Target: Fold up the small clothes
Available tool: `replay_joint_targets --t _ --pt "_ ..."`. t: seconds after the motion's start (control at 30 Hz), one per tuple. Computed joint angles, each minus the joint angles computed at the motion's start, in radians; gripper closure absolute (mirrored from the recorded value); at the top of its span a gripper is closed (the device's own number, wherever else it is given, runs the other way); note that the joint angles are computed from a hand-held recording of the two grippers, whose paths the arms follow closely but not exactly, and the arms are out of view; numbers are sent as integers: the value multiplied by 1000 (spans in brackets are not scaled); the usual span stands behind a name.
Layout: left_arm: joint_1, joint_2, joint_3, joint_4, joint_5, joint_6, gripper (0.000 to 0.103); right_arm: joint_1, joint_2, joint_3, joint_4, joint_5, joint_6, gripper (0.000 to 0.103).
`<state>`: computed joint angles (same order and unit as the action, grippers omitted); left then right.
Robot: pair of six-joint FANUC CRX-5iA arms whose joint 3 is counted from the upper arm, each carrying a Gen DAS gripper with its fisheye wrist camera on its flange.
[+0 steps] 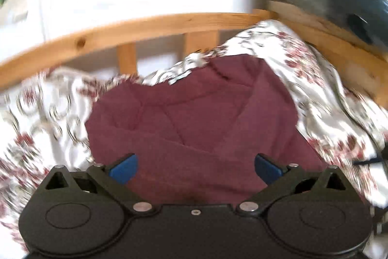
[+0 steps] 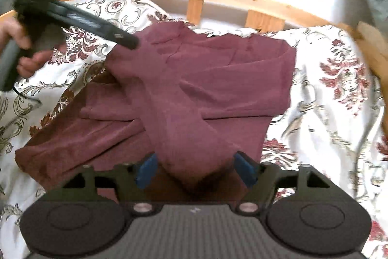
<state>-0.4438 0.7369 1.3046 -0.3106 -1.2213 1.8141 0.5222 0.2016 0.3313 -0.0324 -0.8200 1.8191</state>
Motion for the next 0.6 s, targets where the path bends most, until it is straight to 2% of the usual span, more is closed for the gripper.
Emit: replay_joint_targets --t 0.03,0.17,0.23,0.3,0.37,0.5,0.6 --pt "-5 -32 -42 6 10 -34 1 1 -18 -20 11 11 -3 14" --pt "-14 -138 -181 81 11 -227 1 17 -64 -71 74 5 47 7" --pt "-9 -188 -259 152 16 -311 1 25 -75 -67 82 -51 106 1" --pt "-1 -217 -315 230 0 -387 1 34 -87 -64 91 -116 179 1" --pt "-10 -227 -341 261 -42 -448 1 52 -105 -84 120 -154 228 0" --pt "-70 -202 -314 157 -151 -496 1 75 -130 -117 150 -205 276 0" --pt "-98 -167 -280 118 -227 -576 1 81 -131 -136 170 -213 283 0"
